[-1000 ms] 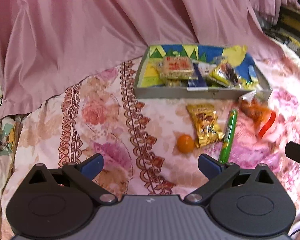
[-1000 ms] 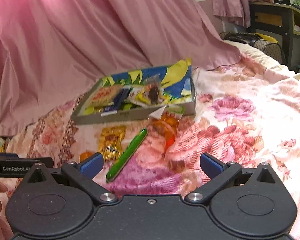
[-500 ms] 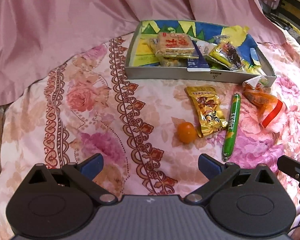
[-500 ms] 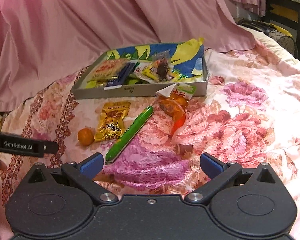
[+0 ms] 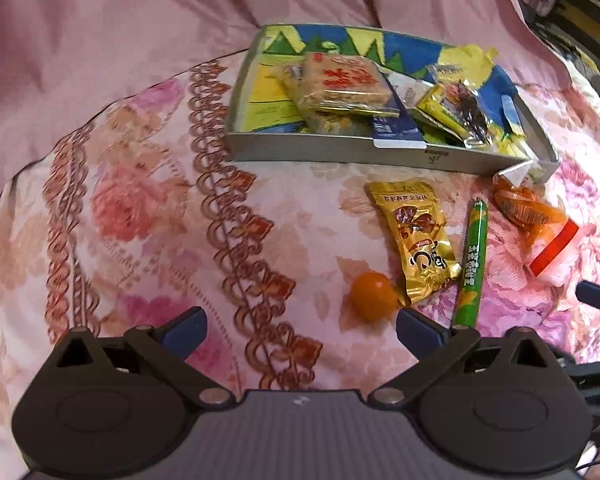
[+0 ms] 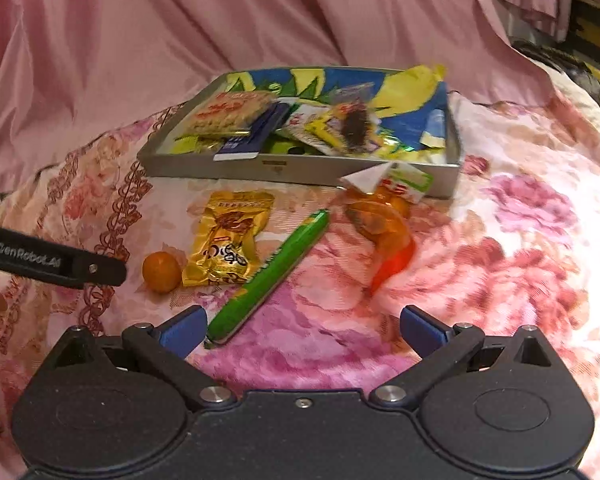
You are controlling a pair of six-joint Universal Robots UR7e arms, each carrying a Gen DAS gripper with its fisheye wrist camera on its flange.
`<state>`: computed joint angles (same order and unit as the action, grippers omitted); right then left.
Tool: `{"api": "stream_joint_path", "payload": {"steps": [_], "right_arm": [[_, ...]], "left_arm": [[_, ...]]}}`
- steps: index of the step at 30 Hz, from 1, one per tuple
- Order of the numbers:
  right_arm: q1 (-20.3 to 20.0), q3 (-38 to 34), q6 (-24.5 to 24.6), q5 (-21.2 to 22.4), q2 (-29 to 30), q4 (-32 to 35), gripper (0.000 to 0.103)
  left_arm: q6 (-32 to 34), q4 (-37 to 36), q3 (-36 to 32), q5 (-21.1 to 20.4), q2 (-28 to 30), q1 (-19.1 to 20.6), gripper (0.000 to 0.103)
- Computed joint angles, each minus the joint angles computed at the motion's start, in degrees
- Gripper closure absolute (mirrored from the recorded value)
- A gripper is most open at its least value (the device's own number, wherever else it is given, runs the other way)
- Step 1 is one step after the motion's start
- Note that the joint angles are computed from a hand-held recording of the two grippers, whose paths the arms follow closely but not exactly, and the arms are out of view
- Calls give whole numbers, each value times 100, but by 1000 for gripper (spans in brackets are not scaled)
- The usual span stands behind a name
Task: Organize snacks
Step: 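Close the left gripper on the orange mandarin while the right gripper closes on the green sausage stick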
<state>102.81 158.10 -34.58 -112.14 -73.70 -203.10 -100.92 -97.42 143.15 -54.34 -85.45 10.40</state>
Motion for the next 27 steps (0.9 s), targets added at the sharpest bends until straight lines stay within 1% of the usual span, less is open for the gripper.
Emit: {"api": "stream_joint_path", "payload": {"steps": [3, 7, 10, 12, 15, 17, 21, 22, 23, 24, 26, 27], "right_arm": [[110, -11, -109, -75, 680, -723, 1], [187, -36, -354, -141, 1362, -1422, 1], [237, -82, -600, -224, 1778, -1824, 1], [289, -123, -791, -326, 2101, -2155, 1], [341, -168, -984, -492, 2509, -2575, 7], [340, -136, -1016, -503, 2579, -2712, 13], [395, -88, -1059, -604, 2614, -2910, 26], [410, -76, -1050, -646, 2617, -2952, 30], [435, -62, -1040, -714, 2630, -3012, 36], [465, -53, -1044, -787, 2661, -3089, 39], [524, -29, -1104, -935, 2742, -3279, 49], [542, -11, -1164, -982, 2781, -3384, 51]], "left_arm": [[354, -341, 56, 146, 65, 173, 1], [532, -717, 184, 263, 20, 218, 1], [680, -972, 260, 269, 26, 269, 1], [780, -1027, 258, 241, 103, 327, 7], [894, -1097, 265, 232, 186, 390, 15], [957, -1263, 326, 249, 163, 397, 18], [1027, -1440, 401, 300, 126, 307, 32], [1058, -1453, 409, 310, 134, 277, 33], [1084, -1472, 415, 322, 140, 257, 37], [1114, -1514, 427, 340, 145, 239, 42], [1172, -1610, 456, 348, 131, 220, 47], [1207, -1675, 474, 350, 127, 222, 50]]}}
